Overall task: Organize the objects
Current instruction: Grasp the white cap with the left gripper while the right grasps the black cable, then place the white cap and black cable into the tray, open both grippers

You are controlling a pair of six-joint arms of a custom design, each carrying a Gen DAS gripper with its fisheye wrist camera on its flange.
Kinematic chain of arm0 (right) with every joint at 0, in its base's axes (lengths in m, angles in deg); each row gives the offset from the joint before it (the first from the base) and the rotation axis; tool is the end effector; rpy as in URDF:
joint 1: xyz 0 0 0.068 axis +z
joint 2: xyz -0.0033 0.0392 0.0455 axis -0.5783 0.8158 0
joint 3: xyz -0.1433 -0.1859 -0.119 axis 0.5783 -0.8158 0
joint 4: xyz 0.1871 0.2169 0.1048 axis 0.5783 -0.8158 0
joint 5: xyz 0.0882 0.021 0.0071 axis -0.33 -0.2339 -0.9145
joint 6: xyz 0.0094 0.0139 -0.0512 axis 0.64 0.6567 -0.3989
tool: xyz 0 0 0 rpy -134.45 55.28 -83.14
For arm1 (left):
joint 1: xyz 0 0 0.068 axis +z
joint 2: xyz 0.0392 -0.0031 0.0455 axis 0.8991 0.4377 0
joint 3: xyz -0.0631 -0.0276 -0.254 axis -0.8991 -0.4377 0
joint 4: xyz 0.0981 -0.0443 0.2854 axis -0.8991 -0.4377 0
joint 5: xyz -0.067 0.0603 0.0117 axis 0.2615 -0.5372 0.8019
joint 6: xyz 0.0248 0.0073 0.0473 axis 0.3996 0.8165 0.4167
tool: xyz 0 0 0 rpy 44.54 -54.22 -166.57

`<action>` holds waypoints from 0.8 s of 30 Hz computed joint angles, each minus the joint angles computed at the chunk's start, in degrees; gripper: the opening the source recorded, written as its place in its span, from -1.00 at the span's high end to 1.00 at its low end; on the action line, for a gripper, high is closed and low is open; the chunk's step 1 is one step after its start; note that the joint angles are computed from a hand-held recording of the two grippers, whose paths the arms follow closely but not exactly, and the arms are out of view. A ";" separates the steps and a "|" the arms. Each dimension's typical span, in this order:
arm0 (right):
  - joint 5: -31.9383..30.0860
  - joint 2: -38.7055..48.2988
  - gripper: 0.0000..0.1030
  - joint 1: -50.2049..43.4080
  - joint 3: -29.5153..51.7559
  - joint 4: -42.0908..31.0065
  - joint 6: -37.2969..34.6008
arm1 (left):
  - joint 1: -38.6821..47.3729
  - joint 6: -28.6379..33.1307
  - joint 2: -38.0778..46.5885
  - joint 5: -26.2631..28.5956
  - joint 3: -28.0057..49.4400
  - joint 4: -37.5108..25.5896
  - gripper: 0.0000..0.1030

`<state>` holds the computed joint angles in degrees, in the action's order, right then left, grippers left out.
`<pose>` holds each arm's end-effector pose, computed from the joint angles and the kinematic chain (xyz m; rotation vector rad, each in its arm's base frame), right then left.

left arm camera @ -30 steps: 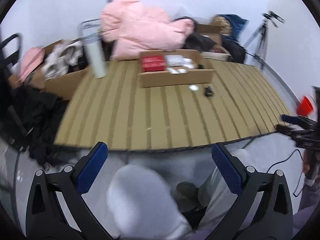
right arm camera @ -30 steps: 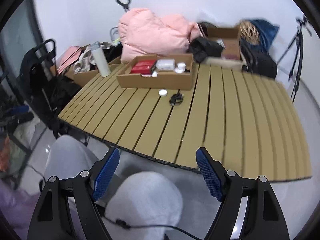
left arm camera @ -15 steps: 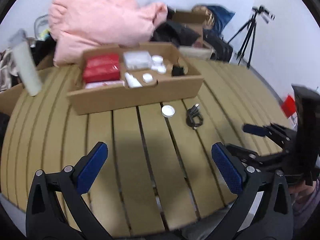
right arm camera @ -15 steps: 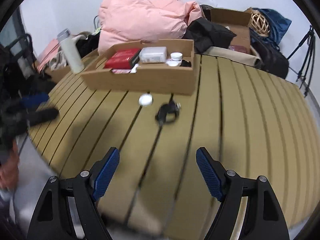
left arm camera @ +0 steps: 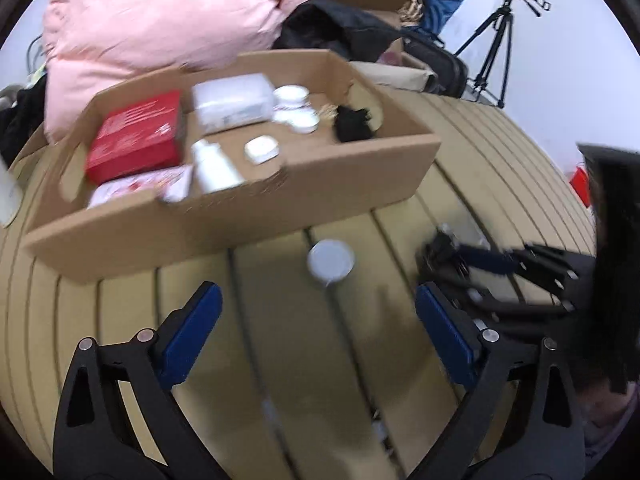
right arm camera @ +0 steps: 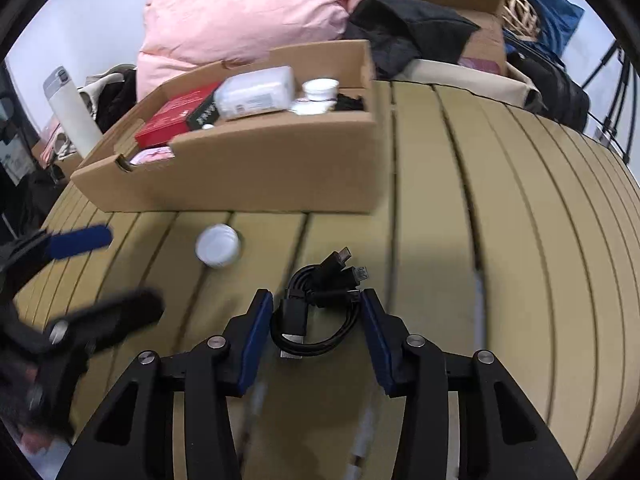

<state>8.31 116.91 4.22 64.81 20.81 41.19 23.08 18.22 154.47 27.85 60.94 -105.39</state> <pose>0.2552 0.2117 0.1225 -0.6504 2.4917 0.3680 0.1988 -0.1580 0.1548 -0.0287 2.4820 -0.1764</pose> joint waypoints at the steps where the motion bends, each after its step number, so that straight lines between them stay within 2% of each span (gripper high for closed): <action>1: -0.11 -1.28 0.07 -0.66 -0.93 -0.54 -0.03 | 0.10 0.27 1.94 -0.19 0.54 1.61 -0.78; 3: -0.98 -5.47 0.07 -2.32 -3.85 -1.55 0.28 | 0.39 0.57 6.43 -0.54 2.43 3.22 -0.40; 4: -1.43 -7.30 0.07 -3.07 -4.96 -1.99 0.47 | 0.60 0.72 8.44 -0.59 3.33 3.76 -0.31; 6: -2.41 -11.17 0.07 -4.21 -7.14 -2.86 0.89 | 0.33 0.95 12.37 -2.74 4.90 4.46 0.04; 9: -1.30 -15.62 0.06 -3.74 -10.13 -3.10 1.19 | -1.54 2.72 14.68 -7.30 4.48 6.63 0.26; 11: 0.19 -16.55 0.06 -2.68 -10.89 -3.06 1.94 | -0.94 3.47 13.34 -4.80 3.30 8.16 0.50; 15: 0.20 -16.95 0.07 -1.14 -10.49 -3.36 2.96 | 0.34 1.54 10.38 -1.32 2.28 6.63 0.51; 18: 0.17 -19.82 0.07 0.10 -9.99 -5.79 3.07 | -1.65 -1.71 1.00 -2.07 0.87 -1.41 0.51; 20: 0.05 -23.54 0.07 0.75 -9.37 -8.79 2.70 | -4.69 -4.70 -9.63 -4.24 0.35 -11.66 0.51; 21: 0.01 -26.30 0.07 1.18 -8.69 -11.64 1.96 | -7.47 -7.64 -15.65 -6.96 1.38 -20.02 0.51; 23: -1.11 -32.21 0.07 1.76 -8.12 -16.58 -0.05 | -13.04 -13.09 -23.48 -12.09 3.94 -32.85 0.51; 24: -2.73 -35.19 0.07 1.66 -7.69 -19.27 -1.33 | -18.85 -18.83 -27.45 -16.87 6.41 -42.49 0.50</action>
